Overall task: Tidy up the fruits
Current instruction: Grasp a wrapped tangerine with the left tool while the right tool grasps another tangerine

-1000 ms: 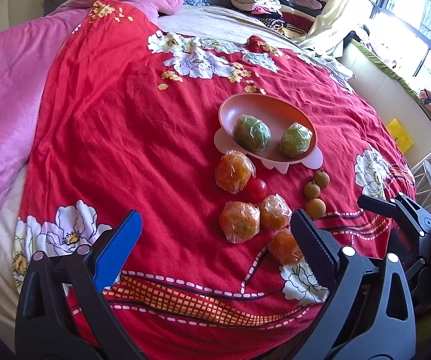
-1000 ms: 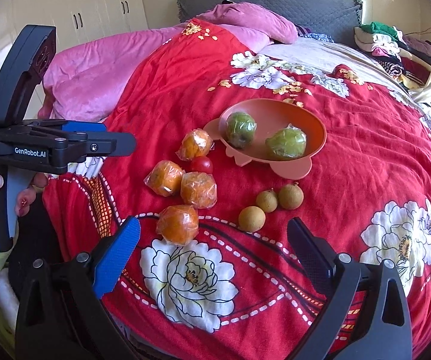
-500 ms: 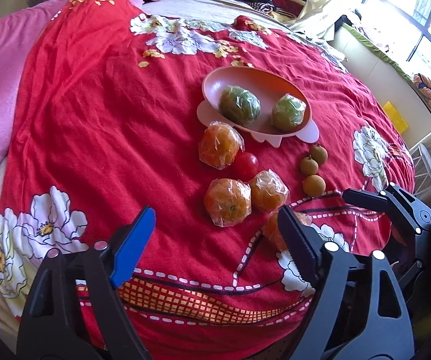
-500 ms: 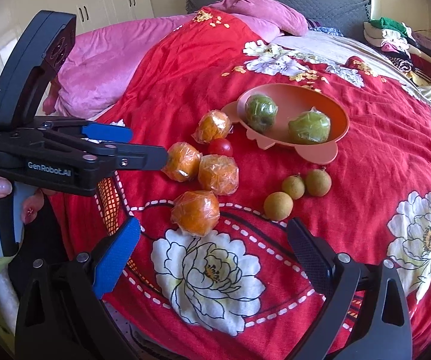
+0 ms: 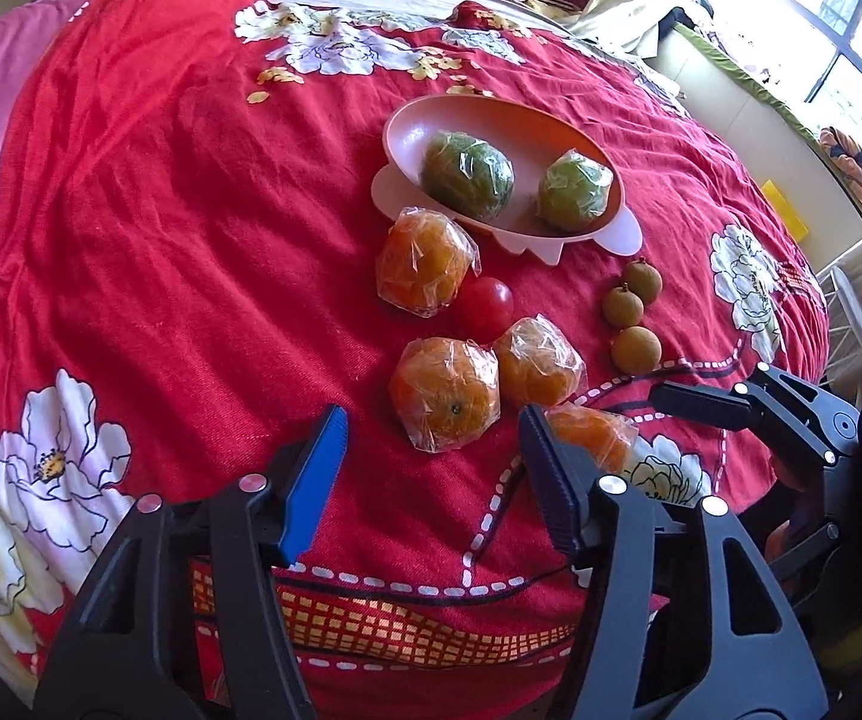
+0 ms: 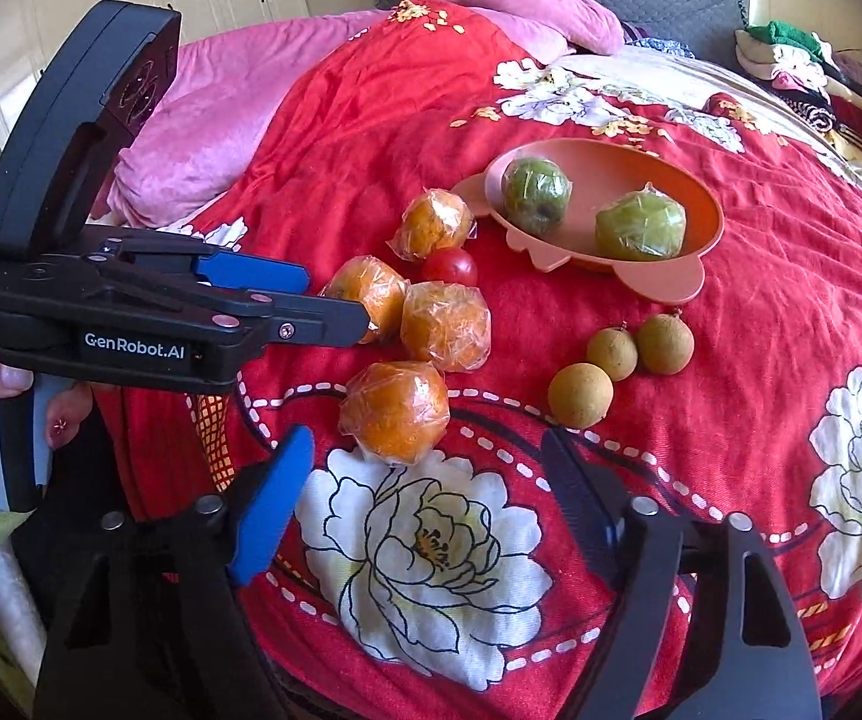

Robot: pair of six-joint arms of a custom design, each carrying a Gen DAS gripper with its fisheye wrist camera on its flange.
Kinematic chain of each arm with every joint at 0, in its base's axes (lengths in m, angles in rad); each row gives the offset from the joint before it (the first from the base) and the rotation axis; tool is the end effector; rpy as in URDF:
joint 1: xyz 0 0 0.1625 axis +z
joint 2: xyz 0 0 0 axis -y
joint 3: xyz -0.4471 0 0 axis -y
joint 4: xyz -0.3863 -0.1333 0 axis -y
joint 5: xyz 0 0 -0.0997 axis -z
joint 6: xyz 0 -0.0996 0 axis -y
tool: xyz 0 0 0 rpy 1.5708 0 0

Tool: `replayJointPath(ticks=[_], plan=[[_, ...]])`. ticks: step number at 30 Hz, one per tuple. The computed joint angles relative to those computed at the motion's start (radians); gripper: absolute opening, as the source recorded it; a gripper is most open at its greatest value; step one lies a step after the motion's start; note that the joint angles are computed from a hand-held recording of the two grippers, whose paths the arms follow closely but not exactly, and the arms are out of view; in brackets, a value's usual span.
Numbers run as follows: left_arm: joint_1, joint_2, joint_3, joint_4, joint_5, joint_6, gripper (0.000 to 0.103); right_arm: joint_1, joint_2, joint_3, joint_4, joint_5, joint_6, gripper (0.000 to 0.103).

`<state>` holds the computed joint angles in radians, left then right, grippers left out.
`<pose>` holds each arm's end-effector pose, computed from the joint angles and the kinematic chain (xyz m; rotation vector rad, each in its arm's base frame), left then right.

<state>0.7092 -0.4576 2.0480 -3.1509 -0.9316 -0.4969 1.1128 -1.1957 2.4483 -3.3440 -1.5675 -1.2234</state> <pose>-0.2482 -0.4669 -0.1072 0.4737 2.5444 -0.5277 -0.0662 -0.4364 0.1748 1.0149 -2.5179 0.4856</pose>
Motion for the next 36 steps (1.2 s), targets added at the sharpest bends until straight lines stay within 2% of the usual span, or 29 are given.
replayJointPath(ticks=[4,11,15,21,23,36], plan=[[0.003,0.003,-0.007,-0.001,-0.003,0.011,0.048,0.001,0.011,-0.009,0.014,-0.003,-0.002,0.058],[0.016,0.007,-0.016,0.000,-0.014,0.028,0.041,0.007,0.037,-0.023,0.026,0.000,-0.018,0.047],[0.019,0.009,-0.023,0.002,-0.023,0.039,0.041,0.011,0.055,-0.031,0.028,0.003,-0.028,0.039],[0.030,0.028,-0.052,0.020,-0.032,0.058,0.041,0.002,0.026,-0.038,0.078,0.011,-0.018,0.038],[0.034,0.032,-0.058,0.023,-0.035,0.065,0.037,-0.005,0.011,-0.037,0.091,0.014,-0.017,0.038],[0.054,0.021,-0.064,-0.015,-0.078,0.098,0.033,-0.014,-0.068,-0.055,0.190,0.054,0.027,0.037]])
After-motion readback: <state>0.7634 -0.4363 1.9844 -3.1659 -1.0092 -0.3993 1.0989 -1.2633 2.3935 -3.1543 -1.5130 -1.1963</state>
